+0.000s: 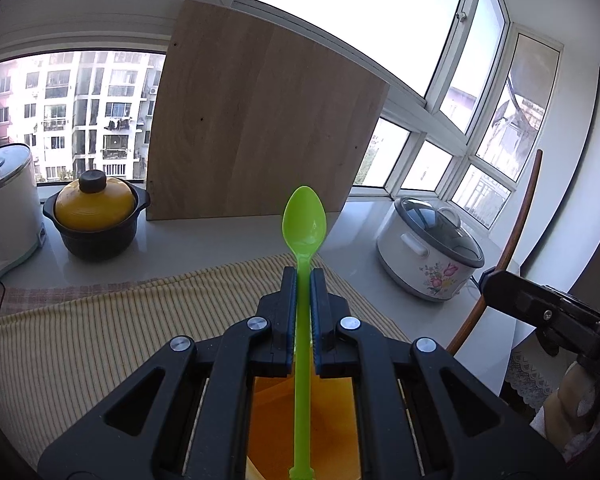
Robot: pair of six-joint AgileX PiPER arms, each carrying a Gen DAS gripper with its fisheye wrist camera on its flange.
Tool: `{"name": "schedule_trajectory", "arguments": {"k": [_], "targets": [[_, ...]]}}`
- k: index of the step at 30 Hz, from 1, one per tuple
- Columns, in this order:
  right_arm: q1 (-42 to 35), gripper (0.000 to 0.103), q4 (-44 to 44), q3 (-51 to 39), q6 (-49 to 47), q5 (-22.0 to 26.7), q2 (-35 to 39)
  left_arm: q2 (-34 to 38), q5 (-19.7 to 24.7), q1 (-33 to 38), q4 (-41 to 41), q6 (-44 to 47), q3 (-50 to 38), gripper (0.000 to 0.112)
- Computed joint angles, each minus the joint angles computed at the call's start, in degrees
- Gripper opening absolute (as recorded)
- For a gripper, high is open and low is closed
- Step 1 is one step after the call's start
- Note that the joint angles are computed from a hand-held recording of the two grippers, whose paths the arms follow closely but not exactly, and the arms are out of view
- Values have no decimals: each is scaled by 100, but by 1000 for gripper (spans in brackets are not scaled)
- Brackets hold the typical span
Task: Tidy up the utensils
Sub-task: 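Carry the spoon with the left tool while the right tool carries the chopstick to the yellow container, then open the right tool to drop the chopstick while the left tool releases the spoon into the container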
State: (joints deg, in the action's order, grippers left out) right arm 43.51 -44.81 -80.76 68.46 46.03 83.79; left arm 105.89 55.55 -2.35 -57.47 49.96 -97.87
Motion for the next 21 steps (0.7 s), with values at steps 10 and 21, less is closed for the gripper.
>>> {"name": "schedule_trajectory", "arguments": {"k": [10, 21], "targets": [[-371, 4, 359, 574, 44, -467, -10, 87, -240, -45, 70, 31, 229, 4], [-465, 4, 633, 842, 76, -789, 145, -33, -64, 203, 99, 234, 511, 4]]}}
